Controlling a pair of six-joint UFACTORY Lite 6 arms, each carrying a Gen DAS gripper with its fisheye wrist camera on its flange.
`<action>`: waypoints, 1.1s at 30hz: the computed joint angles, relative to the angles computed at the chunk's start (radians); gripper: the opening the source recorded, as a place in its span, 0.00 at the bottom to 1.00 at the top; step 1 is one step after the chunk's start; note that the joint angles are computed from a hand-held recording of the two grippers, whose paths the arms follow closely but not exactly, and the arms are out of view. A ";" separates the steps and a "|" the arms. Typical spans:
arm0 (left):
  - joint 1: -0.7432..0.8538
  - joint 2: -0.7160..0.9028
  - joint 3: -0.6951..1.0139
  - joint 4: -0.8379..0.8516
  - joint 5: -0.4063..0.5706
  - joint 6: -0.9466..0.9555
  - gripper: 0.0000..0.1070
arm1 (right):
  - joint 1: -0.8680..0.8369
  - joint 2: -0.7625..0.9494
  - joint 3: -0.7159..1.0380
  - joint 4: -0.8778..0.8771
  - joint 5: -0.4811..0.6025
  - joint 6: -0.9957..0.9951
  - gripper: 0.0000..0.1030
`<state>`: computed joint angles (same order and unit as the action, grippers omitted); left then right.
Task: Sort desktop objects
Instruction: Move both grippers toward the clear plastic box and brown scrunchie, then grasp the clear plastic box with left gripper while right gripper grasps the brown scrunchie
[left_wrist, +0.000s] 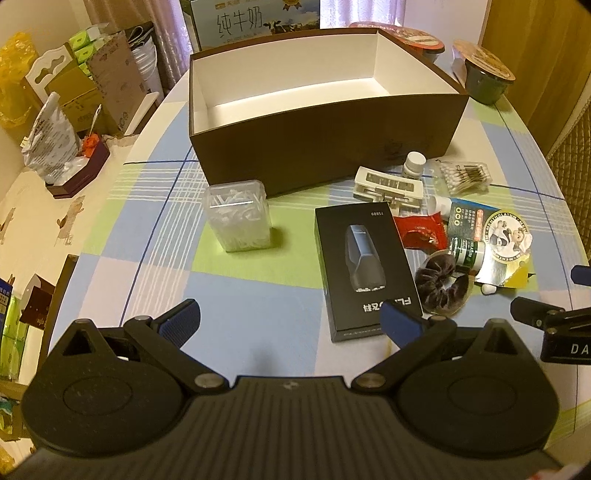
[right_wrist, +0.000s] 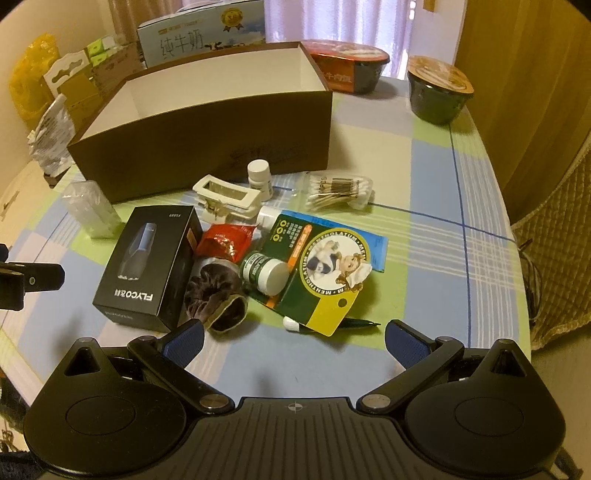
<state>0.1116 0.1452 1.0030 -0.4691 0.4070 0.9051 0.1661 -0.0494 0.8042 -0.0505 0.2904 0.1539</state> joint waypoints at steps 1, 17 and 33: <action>0.000 0.008 0.008 -0.002 0.001 0.006 0.95 | 0.001 0.002 0.001 -0.006 -0.002 0.012 0.98; 0.042 0.173 0.161 -0.043 0.024 0.109 0.95 | 0.052 0.069 0.007 -0.267 -0.102 0.433 0.98; 0.093 0.437 0.409 -0.341 0.009 0.434 0.95 | 0.091 0.190 0.058 -1.003 -0.115 1.255 0.78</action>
<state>0.2043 0.5820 1.4115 -0.8099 0.4157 1.3395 0.2573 0.1403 0.8618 -1.0535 0.1753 1.4085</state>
